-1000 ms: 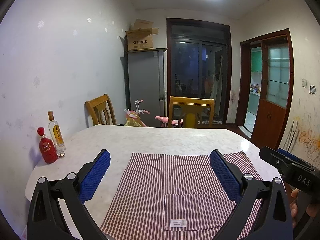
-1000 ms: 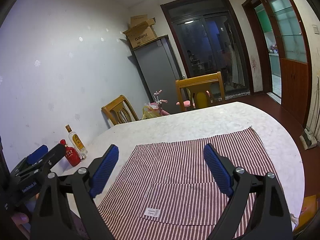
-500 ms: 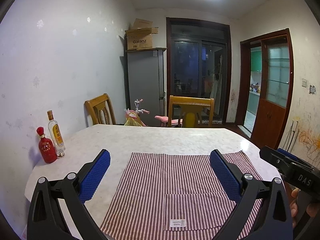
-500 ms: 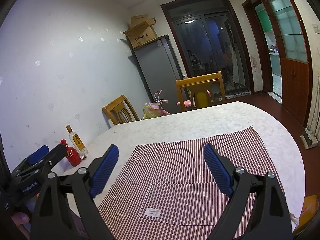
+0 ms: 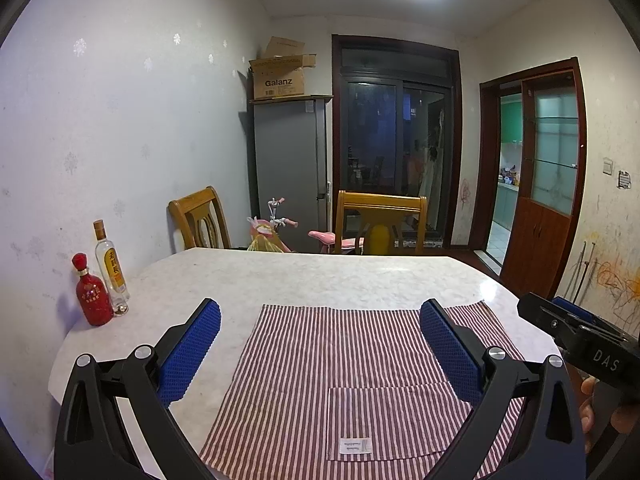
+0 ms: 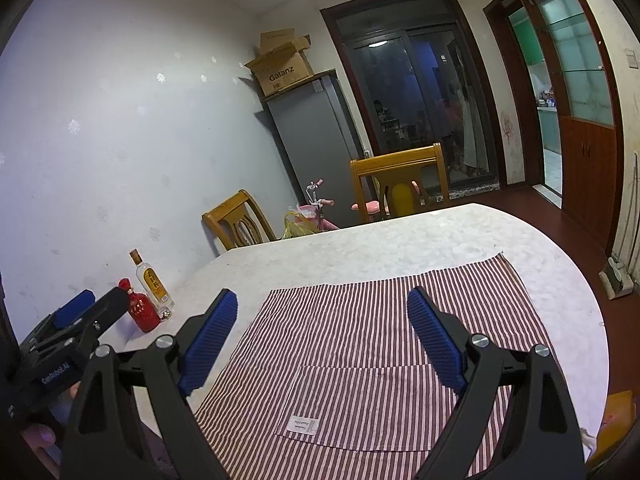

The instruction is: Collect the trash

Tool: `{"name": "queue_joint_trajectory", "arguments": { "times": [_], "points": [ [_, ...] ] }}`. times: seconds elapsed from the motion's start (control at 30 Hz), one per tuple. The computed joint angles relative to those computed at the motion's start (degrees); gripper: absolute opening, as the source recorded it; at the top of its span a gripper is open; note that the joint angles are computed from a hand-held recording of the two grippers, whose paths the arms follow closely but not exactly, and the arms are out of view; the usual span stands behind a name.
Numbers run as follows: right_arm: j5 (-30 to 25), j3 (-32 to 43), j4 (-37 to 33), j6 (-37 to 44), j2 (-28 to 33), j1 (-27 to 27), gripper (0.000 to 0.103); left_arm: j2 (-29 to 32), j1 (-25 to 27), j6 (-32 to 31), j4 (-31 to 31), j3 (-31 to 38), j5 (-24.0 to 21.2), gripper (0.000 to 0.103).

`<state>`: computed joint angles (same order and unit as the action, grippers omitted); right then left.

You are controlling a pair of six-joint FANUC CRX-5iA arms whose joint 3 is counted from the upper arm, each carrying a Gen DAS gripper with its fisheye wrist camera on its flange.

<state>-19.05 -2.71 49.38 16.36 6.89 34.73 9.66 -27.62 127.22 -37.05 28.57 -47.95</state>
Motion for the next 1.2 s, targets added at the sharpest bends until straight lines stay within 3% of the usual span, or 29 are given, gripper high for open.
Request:
{"name": "queue_joint_trajectory", "arguments": {
  "times": [1.2],
  "points": [
    [0.0, -0.2, 0.1, -0.2, -0.1, 0.0, 0.087, -0.1, 0.2, -0.1, 1.0, -0.3, 0.6, 0.097]
  ]
}}
